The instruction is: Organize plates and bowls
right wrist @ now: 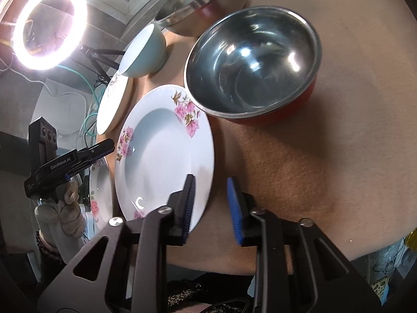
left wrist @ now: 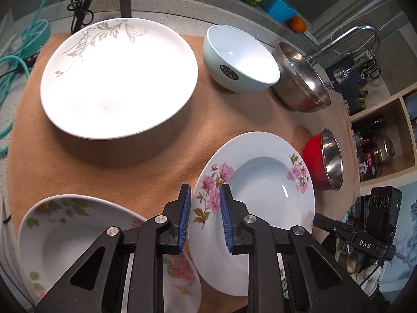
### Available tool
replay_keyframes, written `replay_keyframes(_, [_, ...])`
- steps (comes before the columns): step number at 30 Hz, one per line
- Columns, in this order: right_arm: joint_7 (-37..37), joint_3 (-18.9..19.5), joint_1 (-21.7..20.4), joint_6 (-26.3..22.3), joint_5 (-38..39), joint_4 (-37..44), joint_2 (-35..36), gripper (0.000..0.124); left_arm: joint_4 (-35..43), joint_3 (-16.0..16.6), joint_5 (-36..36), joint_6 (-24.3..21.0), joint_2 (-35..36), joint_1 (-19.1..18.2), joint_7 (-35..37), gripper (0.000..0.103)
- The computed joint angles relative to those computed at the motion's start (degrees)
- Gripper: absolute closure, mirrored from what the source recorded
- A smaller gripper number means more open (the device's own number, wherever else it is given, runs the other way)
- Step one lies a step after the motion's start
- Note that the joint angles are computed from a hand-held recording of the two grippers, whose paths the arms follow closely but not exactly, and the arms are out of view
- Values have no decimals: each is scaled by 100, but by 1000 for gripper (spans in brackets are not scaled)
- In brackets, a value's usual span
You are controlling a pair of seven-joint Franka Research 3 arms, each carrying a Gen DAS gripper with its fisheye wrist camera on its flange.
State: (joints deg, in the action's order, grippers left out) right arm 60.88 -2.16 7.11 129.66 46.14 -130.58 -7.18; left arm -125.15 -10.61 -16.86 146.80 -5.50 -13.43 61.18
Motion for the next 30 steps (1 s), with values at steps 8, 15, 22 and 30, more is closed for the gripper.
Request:
replay_keyframes(8, [-100, 18, 0, -125, 74, 59, 108, 113, 106, -5, 124, -82, 105, 50, 17, 88])
replay_keyframes(15, [-172, 23, 0, -105, -60, 68, 91, 113, 185, -43, 241, -215, 202, 86, -22, 91])
replay_keyframes(22, [-144, 45, 20, -45, -170, 52, 72, 113, 214, -83, 453, -269, 185, 75, -168, 91])
replay_keyframes(30, [-97, 18, 2, -104, -253, 42, 47, 112, 202, -125, 575, -306, 155, 2, -265, 91])
